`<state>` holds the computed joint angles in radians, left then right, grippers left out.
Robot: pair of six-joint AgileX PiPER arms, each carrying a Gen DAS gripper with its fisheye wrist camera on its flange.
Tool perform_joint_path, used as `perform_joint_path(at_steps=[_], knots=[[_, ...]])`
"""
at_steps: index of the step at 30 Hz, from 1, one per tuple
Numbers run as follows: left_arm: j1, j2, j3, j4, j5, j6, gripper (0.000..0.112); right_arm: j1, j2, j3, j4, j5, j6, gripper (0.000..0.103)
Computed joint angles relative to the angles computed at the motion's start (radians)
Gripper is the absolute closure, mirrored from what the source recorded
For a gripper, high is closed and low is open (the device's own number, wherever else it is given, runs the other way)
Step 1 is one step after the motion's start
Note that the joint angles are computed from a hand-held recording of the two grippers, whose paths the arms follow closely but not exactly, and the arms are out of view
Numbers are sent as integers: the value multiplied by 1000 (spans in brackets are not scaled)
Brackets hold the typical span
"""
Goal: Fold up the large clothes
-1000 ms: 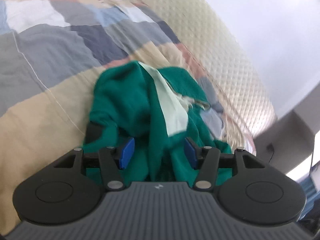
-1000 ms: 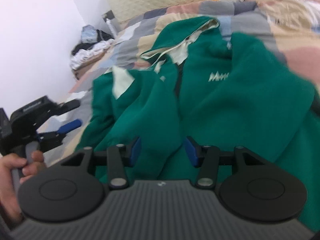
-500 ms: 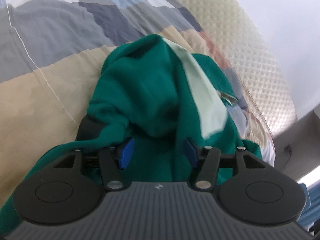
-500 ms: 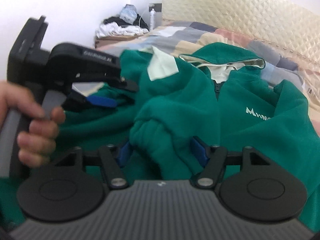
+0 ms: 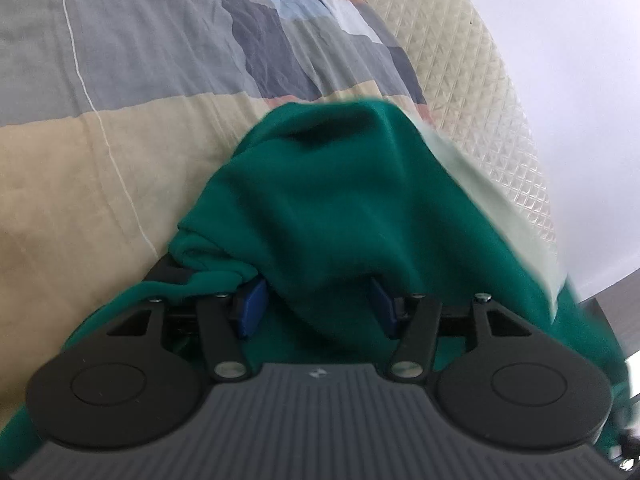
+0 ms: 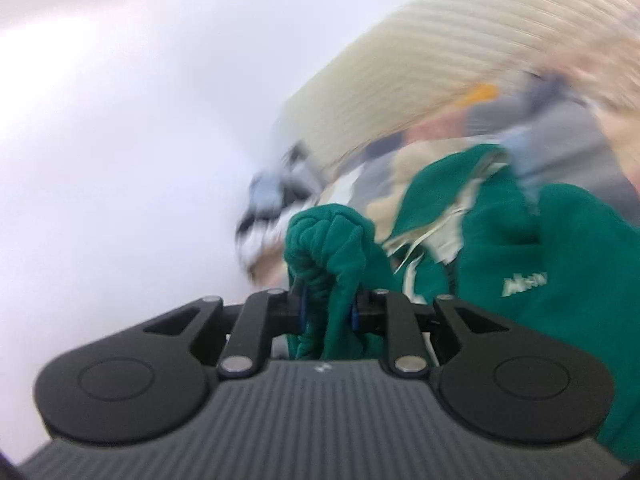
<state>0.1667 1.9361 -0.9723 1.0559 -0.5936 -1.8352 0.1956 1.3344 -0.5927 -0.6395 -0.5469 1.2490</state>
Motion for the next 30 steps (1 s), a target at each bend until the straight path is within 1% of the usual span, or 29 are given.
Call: perform_joint_path(at_steps=[1,3,5,6,7,8,9,10,11,13,14,15,16,17,18,20,21,22,23,24,25,26,27,29,30], knots=[[1,0,-1,7,-2,-2,51,-56,-8,18,-10,-9,84,81],[-1,1,-6,19,-1,-7,51,-137,-11,57,-8,26,182,81],[-7,4,-12,19,2,-6,51,-231,31,97,-81,25,342,81],[-15,6,-17,13,15,8,51,-272,73,107,-138,32,424,81],[-20,7,-20,15,28,16,51,-288,98,103,-191,67,482,82],[-27,8,-25,15,42,19,51,-290,131,94,-245,123,541,82],[-36,9,-33,18,59,21,51,-288,159,85,-285,153,575,82],[-44,9,-39,22,76,23,51,-275,168,85,-286,176,577,82],[-48,5,-36,24,85,29,53,-269,171,84,-307,187,601,82],[-59,6,-59,73,121,3,53,-259,145,84,-345,180,622,82],[-66,2,-66,102,148,-11,58,-251,118,79,-383,191,640,82],[-77,-4,-76,132,181,-21,71,-246,90,72,-434,204,668,82],[-94,-5,-94,144,224,-4,78,-247,70,70,-474,213,686,82],[-104,-8,-103,143,254,15,89,-239,52,69,-501,228,696,82],[-108,-13,-107,128,269,32,98,-239,45,67,-540,231,720,82],[-103,-34,-93,60,272,107,104,-236,46,61,-642,221,795,82],[-95,-50,-79,-14,261,175,105,-238,37,76,-653,202,784,82],[-80,-71,-62,-76,246,218,105,-215,19,82,-647,211,769,82],[-71,-88,-56,-97,250,227,105,-205,6,87,-631,208,739,82],[-58,-99,-57,-118,256,244,105,-202,-3,86,-627,185,718,82],[-49,-100,-67,-98,268,231,105,-196,9,78,-602,165,682,82],[-46,-90,-91,-38,292,179,105,-190,13,76,-583,145,654,82],[-43,-73,-114,62,315,97,105,-178,11,81,-578,142,643,81],[-61,-34,-151,240,373,-46,105,-130,54,56,-584,187,633,81],[-78,-22,-161,284,406,-69,105,-101,82,42,-596,234,633,81]])
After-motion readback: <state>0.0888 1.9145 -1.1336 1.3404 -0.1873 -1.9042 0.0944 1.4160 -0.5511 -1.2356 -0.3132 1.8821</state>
